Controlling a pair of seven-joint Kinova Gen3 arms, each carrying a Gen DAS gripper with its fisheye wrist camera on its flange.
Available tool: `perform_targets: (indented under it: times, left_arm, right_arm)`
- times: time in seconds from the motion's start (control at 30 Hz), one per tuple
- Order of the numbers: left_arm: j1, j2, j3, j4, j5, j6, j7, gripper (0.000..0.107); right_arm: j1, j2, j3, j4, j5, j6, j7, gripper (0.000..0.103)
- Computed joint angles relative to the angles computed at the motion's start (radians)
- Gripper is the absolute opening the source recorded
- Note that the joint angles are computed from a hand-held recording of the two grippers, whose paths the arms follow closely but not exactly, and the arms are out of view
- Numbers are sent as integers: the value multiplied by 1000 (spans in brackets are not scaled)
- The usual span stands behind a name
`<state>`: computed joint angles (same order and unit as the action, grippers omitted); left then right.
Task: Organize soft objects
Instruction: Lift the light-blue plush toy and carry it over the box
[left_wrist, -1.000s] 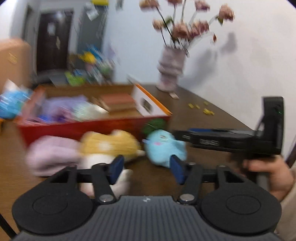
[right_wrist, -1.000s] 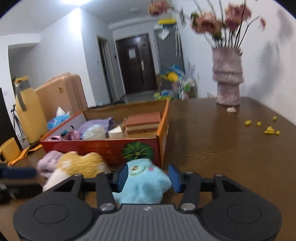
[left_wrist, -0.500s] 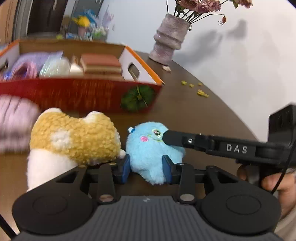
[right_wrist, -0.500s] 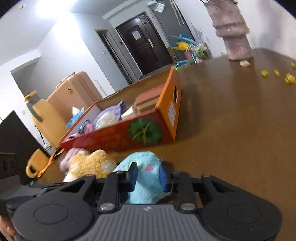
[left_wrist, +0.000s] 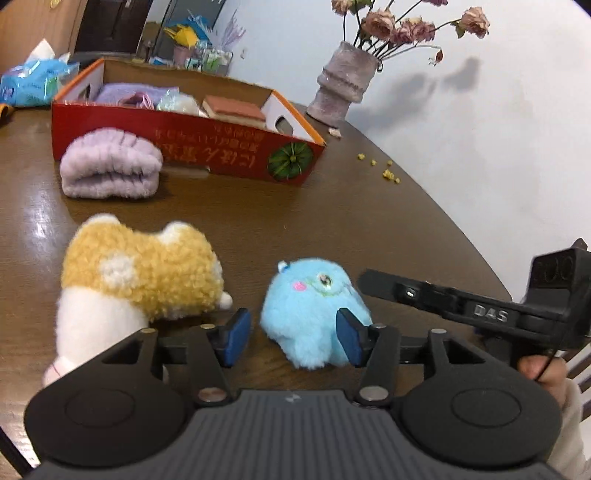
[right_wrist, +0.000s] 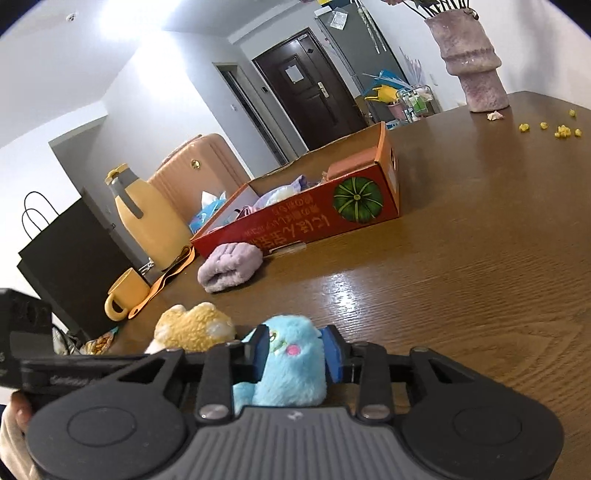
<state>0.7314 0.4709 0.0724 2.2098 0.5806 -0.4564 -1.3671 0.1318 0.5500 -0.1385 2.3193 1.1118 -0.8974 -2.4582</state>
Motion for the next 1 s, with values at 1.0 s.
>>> perform_targets:
  times: [1.0]
  left_arm:
    - [-204, -21, 21, -181, -286, 125, 122, 22]
  right_arm:
    - [-67, -49, -9, -162, -106, 7, -51, 24]
